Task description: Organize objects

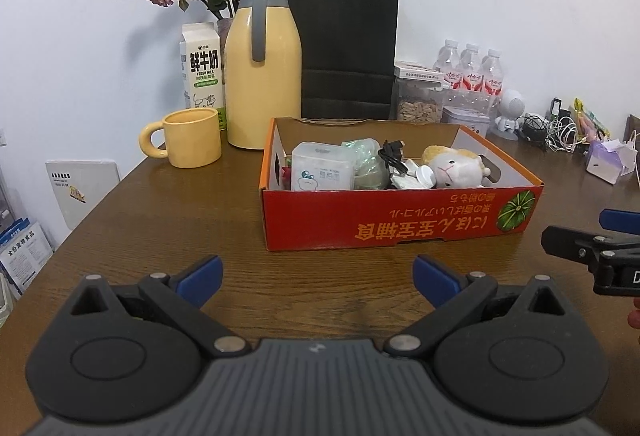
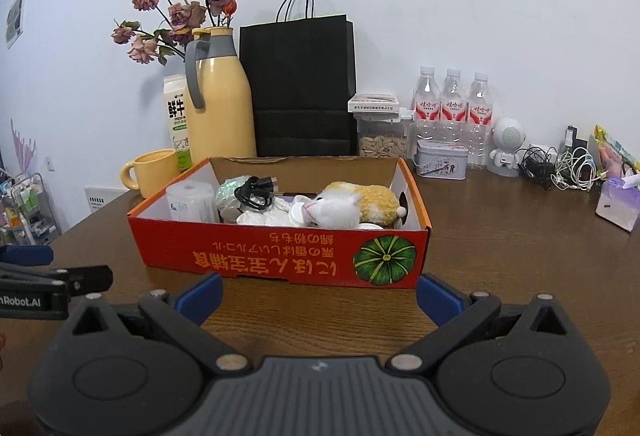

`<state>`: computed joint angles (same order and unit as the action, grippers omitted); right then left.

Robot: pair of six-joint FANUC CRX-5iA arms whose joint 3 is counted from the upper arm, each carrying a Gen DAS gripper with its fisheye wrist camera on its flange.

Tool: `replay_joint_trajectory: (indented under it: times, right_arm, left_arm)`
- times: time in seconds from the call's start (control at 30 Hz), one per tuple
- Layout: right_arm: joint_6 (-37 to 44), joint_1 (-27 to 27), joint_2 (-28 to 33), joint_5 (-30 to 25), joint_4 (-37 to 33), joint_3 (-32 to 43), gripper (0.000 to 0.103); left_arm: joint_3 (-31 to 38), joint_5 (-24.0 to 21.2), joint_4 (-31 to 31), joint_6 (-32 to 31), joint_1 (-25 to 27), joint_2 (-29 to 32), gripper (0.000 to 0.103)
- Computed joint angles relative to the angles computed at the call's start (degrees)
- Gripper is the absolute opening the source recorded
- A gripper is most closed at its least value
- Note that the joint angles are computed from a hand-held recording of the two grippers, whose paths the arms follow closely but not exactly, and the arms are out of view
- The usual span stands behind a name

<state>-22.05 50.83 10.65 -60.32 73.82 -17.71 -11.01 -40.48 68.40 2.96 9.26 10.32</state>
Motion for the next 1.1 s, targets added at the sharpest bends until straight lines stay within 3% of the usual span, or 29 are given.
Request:
replay_joint_trajectory:
  times: [1.1]
  right_arm:
    - [1.0, 0.1, 0.9, 0.5, -0.6, 0.7, 0.103]
  left_arm:
    - [-0.3, -0.9, -0.2, 0.1, 0.1, 0.0, 0.103]
